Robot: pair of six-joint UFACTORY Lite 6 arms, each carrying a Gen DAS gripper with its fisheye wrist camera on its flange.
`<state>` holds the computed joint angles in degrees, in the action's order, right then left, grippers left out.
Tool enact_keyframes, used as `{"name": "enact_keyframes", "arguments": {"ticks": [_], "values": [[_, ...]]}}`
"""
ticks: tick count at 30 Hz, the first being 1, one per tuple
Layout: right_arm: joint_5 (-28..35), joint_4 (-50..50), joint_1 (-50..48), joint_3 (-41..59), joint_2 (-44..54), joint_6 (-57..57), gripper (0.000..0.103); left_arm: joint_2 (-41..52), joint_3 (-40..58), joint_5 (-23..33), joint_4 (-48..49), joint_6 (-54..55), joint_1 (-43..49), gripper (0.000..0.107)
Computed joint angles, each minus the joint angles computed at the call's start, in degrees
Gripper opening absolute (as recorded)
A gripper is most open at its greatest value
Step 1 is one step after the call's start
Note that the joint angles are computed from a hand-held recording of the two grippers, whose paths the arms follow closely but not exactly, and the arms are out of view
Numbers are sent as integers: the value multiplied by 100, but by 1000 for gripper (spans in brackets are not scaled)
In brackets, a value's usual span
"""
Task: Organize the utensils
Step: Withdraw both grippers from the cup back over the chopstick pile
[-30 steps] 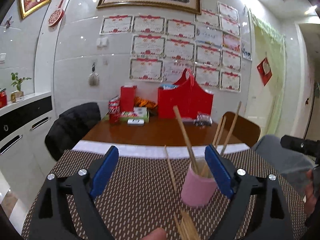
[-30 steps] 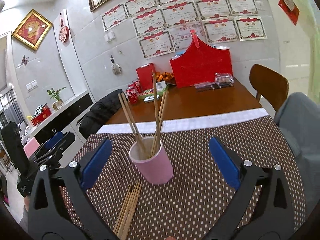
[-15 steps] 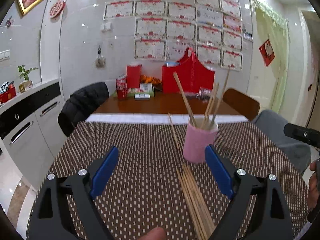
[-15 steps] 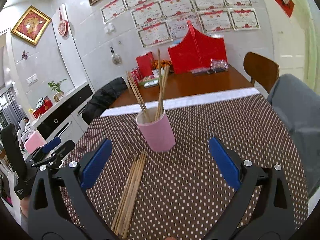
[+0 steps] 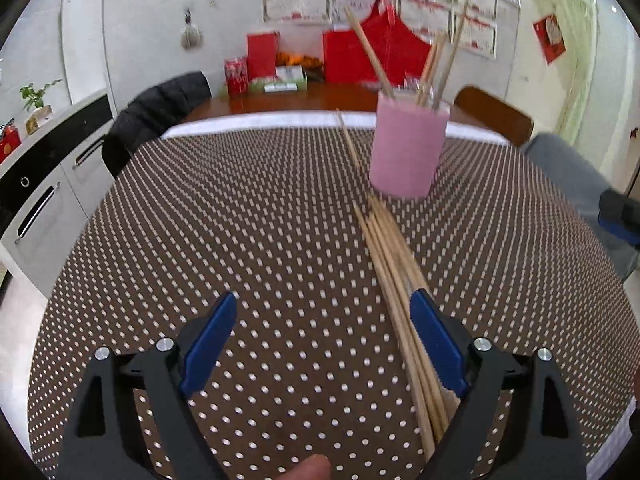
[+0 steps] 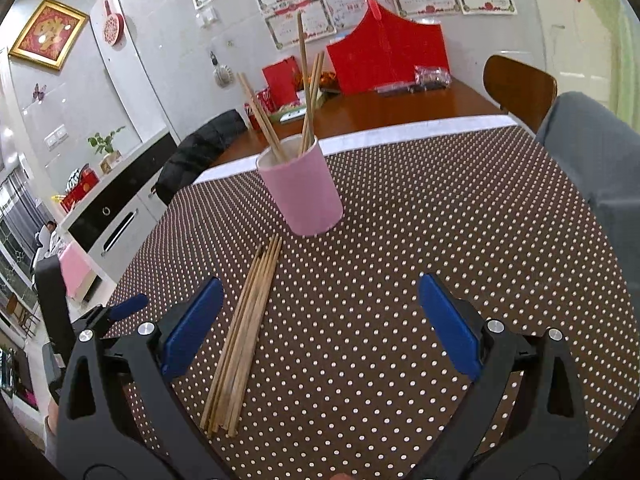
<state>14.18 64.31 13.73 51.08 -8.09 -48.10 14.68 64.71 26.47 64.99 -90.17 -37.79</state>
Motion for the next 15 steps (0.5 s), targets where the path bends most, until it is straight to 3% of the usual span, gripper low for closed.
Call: {"name": "enact_keyframes", "arguments": {"ticks": [15], "values": [[-38, 192, 158, -158, 407, -314, 96, 1345, 1093, 50, -1088, 1358, 112, 87]]}}
